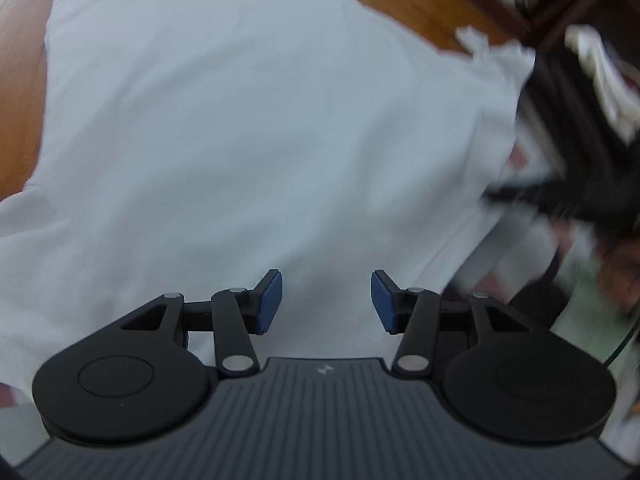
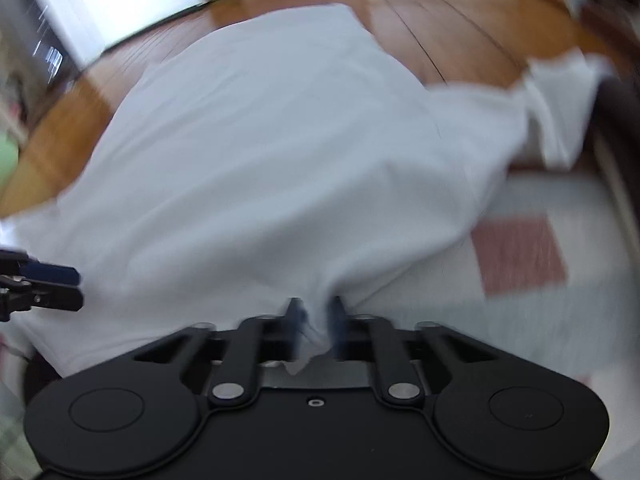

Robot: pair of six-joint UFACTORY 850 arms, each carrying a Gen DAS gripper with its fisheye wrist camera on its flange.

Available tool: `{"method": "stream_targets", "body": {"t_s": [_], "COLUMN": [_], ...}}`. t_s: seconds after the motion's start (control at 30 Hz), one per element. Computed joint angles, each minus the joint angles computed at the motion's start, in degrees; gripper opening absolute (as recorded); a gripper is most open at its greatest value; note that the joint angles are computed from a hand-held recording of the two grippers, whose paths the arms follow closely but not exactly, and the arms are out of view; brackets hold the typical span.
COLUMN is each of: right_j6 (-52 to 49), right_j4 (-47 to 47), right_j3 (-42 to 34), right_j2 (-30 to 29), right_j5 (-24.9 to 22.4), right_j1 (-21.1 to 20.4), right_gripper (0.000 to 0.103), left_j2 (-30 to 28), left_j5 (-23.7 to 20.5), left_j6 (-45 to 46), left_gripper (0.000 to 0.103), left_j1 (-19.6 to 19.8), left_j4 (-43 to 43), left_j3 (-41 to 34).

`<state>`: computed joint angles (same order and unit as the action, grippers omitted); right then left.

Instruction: Fold clothes

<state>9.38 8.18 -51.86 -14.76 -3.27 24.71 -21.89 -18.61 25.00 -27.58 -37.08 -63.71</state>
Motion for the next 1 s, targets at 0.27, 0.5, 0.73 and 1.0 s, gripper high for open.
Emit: {"method": "stream_targets", "body": {"t_s": [0.27,0.5,0.73,1.0], "right_j6": [20.9,5.8,-7.9,14.0], "right_j4": [-23.6,-4.2,14.0,-12.5], "right_j3": [3.0,2.7,-23.4,-65.8], "right_j2": [2.8,1.6,-12.2,-37.3], "right_j5": [-8.0,1.3,-16.9,-50.1], "right_j1": [-1.4,-8.3,-16.7,-18.6], "right_gripper": [0.000,0.042,0.064,0.080], "left_j2": [0.1,2.1,-5.1,-21.2], "left_j5": [-3.1,3.6,1.3,-1.5], "left_j6": [-13.2,6.7,14.8,18.4], "left_gripper": [0.048,0.049,0.056,0.070], "left_j1": [1.6,0.5,-3.0,-6.7], "left_j4": [13.5,-4.1,-10.9,-16.0], "left_j3": [-0.2,1.9,-12.3,-34.0]}}
